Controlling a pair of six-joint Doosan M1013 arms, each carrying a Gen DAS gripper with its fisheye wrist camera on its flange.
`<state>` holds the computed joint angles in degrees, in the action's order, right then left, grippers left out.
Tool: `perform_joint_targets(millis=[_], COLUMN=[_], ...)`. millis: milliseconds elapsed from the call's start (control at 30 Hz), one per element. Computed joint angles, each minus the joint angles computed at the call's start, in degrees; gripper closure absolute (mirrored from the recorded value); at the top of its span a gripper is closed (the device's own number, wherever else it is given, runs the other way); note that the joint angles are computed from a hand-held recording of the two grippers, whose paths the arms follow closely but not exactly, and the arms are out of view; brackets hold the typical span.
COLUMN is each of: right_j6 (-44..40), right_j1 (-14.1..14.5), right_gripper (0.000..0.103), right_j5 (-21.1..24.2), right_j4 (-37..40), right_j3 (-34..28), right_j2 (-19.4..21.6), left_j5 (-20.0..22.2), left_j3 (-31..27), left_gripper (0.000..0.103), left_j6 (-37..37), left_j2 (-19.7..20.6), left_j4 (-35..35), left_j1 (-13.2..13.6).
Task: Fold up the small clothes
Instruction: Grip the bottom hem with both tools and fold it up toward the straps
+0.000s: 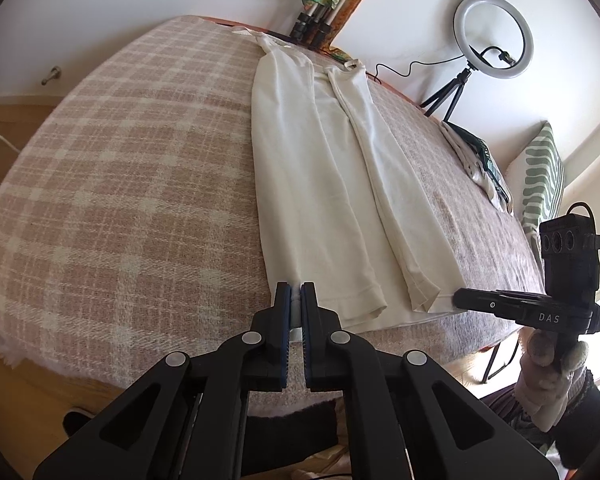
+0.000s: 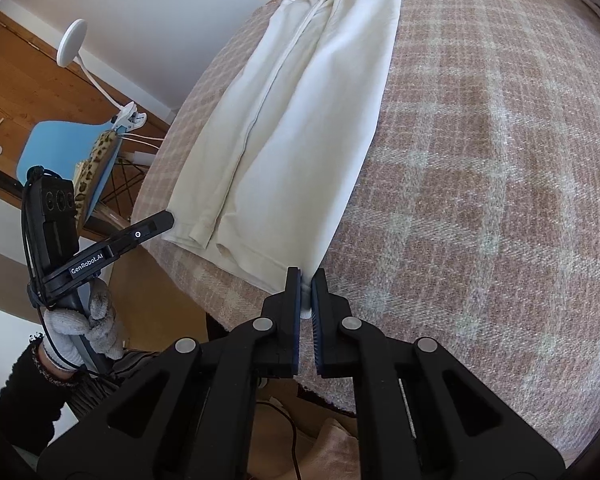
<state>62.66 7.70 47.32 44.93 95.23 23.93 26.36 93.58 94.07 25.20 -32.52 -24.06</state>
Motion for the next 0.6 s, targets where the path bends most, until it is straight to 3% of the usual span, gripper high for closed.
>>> perform_joint_targets(millis=[233, 300, 333, 467, 600], right_j6=[-0.72, -1.78, -1.66, -4.31, -6.08], right_j1=[-0.81, -1.11, -1.05, -2.12, -2.70], right_gripper=[0.097, 0.096, 0.095, 0.074, 0.073], right_j5=[-0.54, 0.76, 0.47, 1.30, 3.64], right_j4=[-0.15, 1.15, 1.08, 4.03, 6.42], right_j3=[1.39, 1.17, 1.22, 1.86, 1.56], right_j2=[-0.90, -0.39, -0.44, -0.69, 0.19], left_j5=[-0.47, 2.52, 3.12, 4.21, 5.33], left_j3=[0.93, -0.08, -0.06, -0.20, 0.01], left_gripper=[0.099, 0.089, 0.089, 0.089, 0.089], left_j6=[1.65, 0.33, 1.94, 2.85, 8.10], left_j2=[-0.98, -0.34, -0.17, 0.32, 0.96], left_j4=[-0.19, -0.38, -2.77, -4.30, -12.22], left_j1=[-0.20, 0.23, 0.57, 0.86, 1.56])
